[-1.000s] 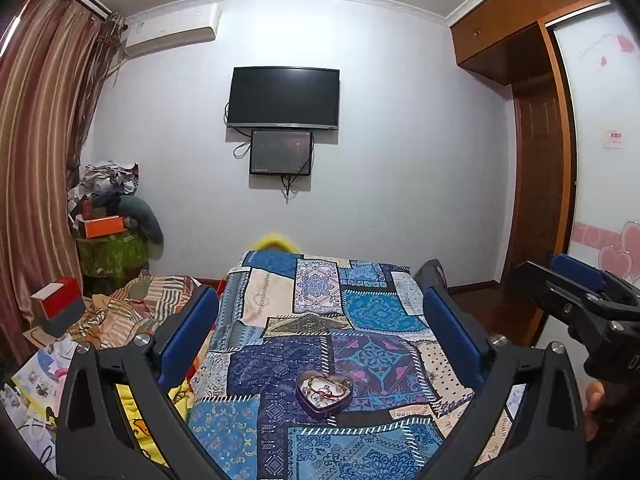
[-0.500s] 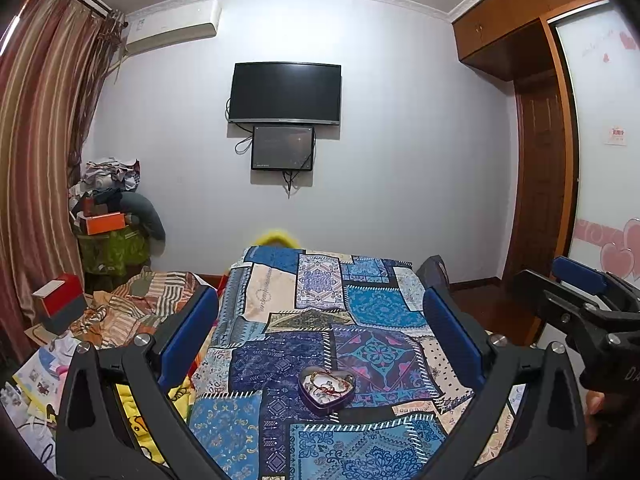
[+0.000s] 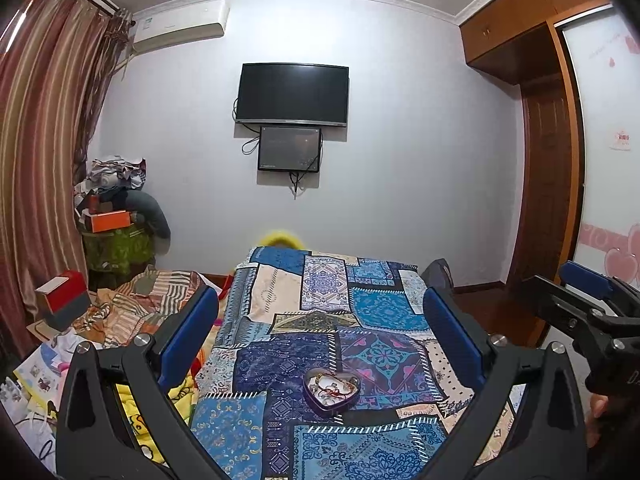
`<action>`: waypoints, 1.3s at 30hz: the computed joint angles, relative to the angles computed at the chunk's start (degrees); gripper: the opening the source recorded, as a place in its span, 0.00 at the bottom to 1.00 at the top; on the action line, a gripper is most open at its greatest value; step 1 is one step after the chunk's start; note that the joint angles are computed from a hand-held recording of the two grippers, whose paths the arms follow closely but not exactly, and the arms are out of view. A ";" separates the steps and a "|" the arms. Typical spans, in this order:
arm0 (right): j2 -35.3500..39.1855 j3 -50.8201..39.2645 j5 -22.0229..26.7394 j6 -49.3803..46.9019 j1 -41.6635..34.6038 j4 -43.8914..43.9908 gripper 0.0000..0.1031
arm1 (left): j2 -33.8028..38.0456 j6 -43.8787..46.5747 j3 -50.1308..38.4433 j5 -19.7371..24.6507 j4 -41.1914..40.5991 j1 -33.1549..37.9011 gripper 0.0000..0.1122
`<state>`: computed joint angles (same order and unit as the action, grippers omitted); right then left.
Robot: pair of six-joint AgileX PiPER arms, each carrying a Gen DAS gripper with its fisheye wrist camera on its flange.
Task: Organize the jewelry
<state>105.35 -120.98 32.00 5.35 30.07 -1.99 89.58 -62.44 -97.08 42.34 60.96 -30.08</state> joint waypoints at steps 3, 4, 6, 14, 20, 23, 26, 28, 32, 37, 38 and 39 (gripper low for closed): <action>0.12 -0.43 0.33 -0.05 -0.02 0.04 0.96 | -0.12 0.03 0.21 -0.86 -0.33 0.31 0.91; 0.26 -0.54 0.33 -0.32 -0.06 0.33 0.96 | -0.16 -0.31 0.46 -0.91 0.06 0.17 0.91; 0.30 -0.65 0.39 -0.26 -0.04 0.22 0.96 | -0.05 -0.51 0.48 -0.87 0.47 0.01 0.91; 0.58 -1.24 0.65 -0.66 -0.22 0.60 0.96 | -0.45 -1.05 1.22 -1.30 1.12 0.00 0.91; 0.73 -1.56 0.74 -0.85 -0.34 0.75 0.96 | -0.62 -0.83 1.37 -1.38 0.82 -0.08 0.91; 0.59 -1.16 0.47 -0.78 -0.31 0.72 0.96 | -0.80 -1.06 1.56 -1.53 0.94 -0.06 0.91; 0.59 -1.17 0.49 -0.87 -0.34 0.84 0.96 | -0.88 0.04 1.38 -2.26 -0.74 0.40 0.91; 0.72 -1.45 0.66 -0.90 -0.45 0.89 0.96 | -0.85 0.66 1.29 -2.47 -1.67 0.66 0.91; 1.19 -2.35 1.21 -0.74 -0.43 0.82 0.96 | -0.64 1.59 0.92 -2.55 -2.72 0.88 0.91; 1.48 -2.51 1.25 -0.25 -0.36 0.36 0.96 | -0.31 2.92 0.36 -2.86 -3.71 1.04 0.91; 1.57 -2.59 1.30 -0.27 -0.39 0.42 0.96 | -0.21 3.02 0.28 -2.84 -3.65 0.99 0.91; 1.84 -3.11 1.59 -0.27 -0.43 0.44 0.96 | -0.13 3.07 0.21 -2.79 -3.58 0.93 0.91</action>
